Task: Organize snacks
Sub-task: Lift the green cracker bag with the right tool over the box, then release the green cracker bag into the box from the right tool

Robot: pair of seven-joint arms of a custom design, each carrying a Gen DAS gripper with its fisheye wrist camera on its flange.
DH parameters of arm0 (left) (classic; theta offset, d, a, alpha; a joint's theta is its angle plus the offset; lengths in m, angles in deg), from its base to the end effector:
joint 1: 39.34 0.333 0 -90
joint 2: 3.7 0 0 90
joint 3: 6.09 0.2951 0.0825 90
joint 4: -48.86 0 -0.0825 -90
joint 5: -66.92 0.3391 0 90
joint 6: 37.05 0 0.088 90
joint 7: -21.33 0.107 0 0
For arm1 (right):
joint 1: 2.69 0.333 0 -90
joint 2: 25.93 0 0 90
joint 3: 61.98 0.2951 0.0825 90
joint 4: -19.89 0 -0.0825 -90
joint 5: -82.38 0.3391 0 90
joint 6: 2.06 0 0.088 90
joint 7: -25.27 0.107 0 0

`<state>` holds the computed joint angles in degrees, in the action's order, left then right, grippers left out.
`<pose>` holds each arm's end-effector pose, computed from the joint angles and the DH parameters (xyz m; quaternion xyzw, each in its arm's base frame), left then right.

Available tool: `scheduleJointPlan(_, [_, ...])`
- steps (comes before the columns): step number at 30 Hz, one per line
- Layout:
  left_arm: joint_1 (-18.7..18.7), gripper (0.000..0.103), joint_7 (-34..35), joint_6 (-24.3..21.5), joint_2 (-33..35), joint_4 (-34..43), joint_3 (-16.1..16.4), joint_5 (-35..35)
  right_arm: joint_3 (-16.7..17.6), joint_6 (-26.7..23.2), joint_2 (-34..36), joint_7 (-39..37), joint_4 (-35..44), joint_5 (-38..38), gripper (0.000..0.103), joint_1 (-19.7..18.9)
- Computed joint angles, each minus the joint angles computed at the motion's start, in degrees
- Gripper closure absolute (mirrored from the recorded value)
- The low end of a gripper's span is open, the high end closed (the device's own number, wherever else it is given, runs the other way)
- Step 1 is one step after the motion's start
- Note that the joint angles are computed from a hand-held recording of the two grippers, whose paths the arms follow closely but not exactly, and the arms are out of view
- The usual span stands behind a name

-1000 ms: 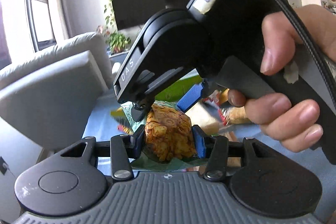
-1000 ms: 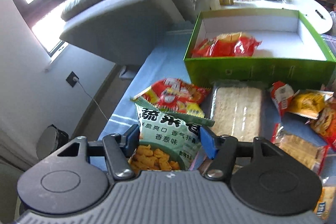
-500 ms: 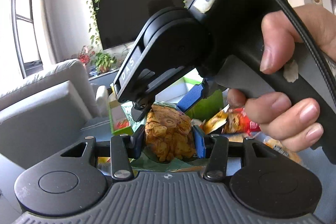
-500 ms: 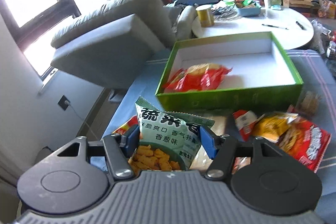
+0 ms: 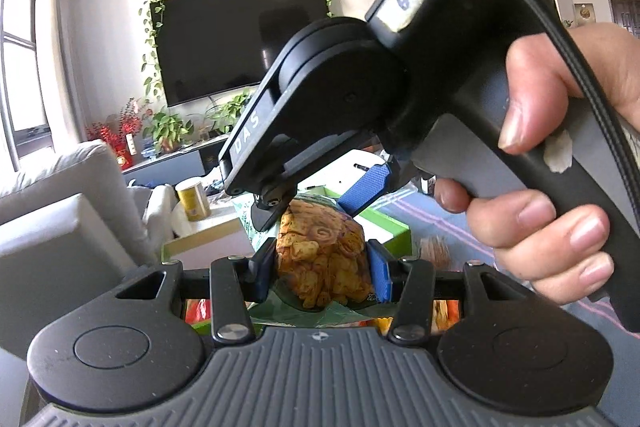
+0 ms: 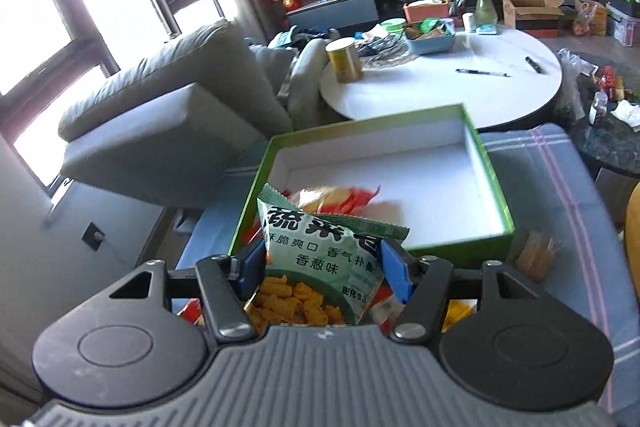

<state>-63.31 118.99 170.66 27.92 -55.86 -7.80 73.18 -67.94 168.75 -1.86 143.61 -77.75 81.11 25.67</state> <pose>0.5794 -0.2897 0.4017 -0.3429 0.7366 -0.4702 0.3446 0.6105 0.2655 0.4583 -0.6248 0.6602 -0.1620 0.3841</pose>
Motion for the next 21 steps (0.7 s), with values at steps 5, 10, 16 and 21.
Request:
scheduleJointPlan(5, [3.07, 0.059, -3.43, -4.44, 3.62, 6.96, -3.19, 3.52, 2.08, -3.12, 3.36, -3.18, 5.8, 2.46, 0.043, -3.51])
scheduleJointPlan(10, [8.15, 0.06, -7.98, -10.85, 11.02, 19.34, -8.5, 10.5, 4.36, -6.51, 8.48, -7.29, 13.52, 5.77, 0.043, -6.85])
scheduleJointPlan(16, [12.23, 0.06, -8.56, -20.03, 21.39, 35.22, -16.58, 15.65, 3.85, -11.28, 15.05, -9.06, 23.56, 7.12, 0.043, -8.12])
scheduleJointPlan(21, [14.7, 0.06, -1.07, -29.6, 30.44, 48.24, -25.99, 13.28, 3.45, -16.42, 21.37, -9.15, 32.92, 7.19, 0.043, -8.99])
